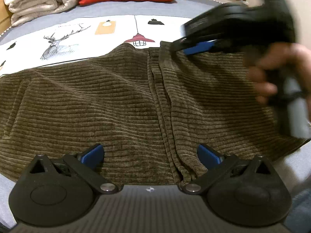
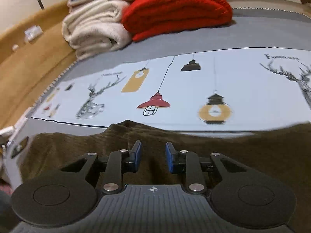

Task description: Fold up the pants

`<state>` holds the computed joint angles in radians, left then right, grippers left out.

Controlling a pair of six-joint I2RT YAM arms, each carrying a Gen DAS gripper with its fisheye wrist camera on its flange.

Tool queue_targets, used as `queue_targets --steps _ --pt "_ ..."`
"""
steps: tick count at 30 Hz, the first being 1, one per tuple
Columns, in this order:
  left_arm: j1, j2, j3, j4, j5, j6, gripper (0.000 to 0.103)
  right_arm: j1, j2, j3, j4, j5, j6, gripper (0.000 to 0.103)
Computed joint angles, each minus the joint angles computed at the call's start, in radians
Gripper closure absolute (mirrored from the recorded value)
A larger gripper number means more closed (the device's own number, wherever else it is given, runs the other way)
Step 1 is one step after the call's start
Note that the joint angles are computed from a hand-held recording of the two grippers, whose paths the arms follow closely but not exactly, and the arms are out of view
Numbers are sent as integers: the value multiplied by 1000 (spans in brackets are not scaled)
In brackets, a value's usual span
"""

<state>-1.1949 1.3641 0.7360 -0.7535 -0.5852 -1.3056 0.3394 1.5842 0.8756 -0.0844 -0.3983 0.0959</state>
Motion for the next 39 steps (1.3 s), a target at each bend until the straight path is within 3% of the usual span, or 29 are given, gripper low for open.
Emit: queue_targets --steps 2,4,8,13,20,25,29,32,35,38,39 --pt "-6 -20 -17 -3 -6 -18 0 44 86 64 -22 70 13 76" --pt "7 -43 -40 15 -2 -7 0 53 113 61 39 76 14 76" --pt "20 -79 -75 49 13 11 0 12 136 34 152 23 51 76" --pt "14 -103 -68 10 -4 17 0 -82 43 19 118 -46 141 73" --pt "-5 -107 7 -139 -82 -44 0 -193 -174 -60 -150 -85 -177 73" --pt "2 -74 49 -139 -104 -49 0 -275 -341 -162 -297 -104 -397 73" --pt "15 39 69 -95 -71 -2 0 -366 -421 -202 -435 -137 -576 69" --pt "12 95 45 -36 -57 -25 0 -362 -391 -240 -449 -42 -643 64" --pt "24 106 75 -76 -30 -58 0 -370 -470 -269 -467 -44 -705 64" --pt "12 107 125 -149 -26 -68 0 -471 -497 -218 -615 -142 -762 62" --pt "3 113 136 -165 -32 -79 0 -500 -506 -216 -644 -158 -804 56"
